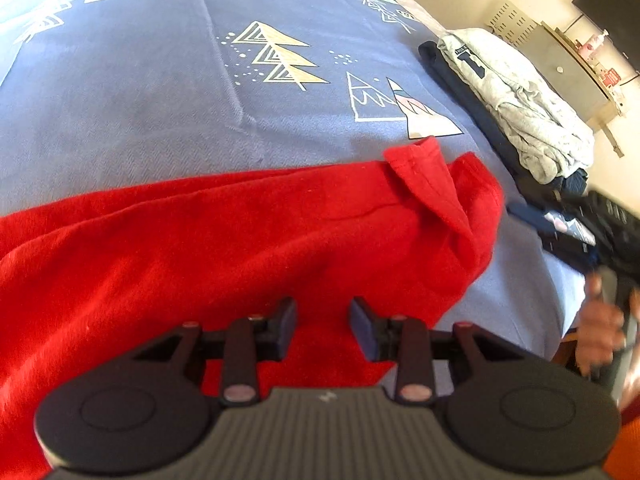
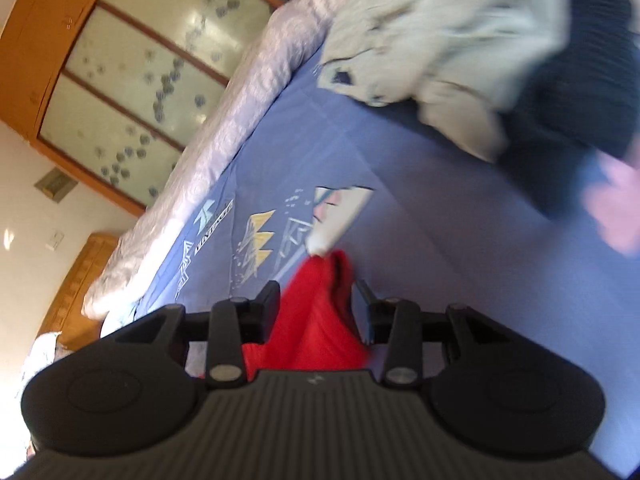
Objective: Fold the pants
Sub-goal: 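Lay the folded red pants down with the left gripper while the right gripper holds the cuff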
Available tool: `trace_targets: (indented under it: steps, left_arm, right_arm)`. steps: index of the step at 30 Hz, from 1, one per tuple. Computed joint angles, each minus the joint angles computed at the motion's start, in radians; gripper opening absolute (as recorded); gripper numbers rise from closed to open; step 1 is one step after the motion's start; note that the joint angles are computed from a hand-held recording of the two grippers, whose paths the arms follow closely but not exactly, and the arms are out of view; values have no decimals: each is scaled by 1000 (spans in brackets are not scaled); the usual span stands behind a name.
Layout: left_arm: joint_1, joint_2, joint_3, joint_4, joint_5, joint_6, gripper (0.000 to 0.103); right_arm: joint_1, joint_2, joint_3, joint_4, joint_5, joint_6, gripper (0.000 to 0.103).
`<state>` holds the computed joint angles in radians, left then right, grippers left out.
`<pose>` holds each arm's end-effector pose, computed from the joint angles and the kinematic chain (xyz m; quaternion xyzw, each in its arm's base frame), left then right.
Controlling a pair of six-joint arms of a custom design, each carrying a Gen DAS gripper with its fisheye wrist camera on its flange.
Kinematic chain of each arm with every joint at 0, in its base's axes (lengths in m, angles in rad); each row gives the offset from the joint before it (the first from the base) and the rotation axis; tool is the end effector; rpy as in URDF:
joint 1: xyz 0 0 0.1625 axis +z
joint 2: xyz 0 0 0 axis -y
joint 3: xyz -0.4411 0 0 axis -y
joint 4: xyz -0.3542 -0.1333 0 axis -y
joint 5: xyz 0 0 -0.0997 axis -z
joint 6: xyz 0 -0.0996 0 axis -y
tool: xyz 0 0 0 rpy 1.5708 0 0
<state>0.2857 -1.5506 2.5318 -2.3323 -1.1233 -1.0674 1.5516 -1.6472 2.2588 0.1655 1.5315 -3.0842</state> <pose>-0.2224 -0.2492 0.1997 0.1295 0.9608 -0.1625 0.1835 0.1322 -0.2600 0.2581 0.0277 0.9217 -0.3860 0.0255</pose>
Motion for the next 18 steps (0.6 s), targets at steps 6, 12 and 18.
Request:
trace_targets:
  steps: [6, 12, 18]
  left_arm:
    - [-9, 7, 1, -2, 7, -3, 34]
    - [-10, 13, -9, 13, 7, -5, 34]
    - [4, 98, -39, -79, -14, 77, 34]
  right_arm:
    - [-99, -45, 95, -37, -64, 38, 37]
    - [-93, -65, 122, -35, -110, 139, 36]
    - [7, 23, 94, -85, -30, 260, 8]
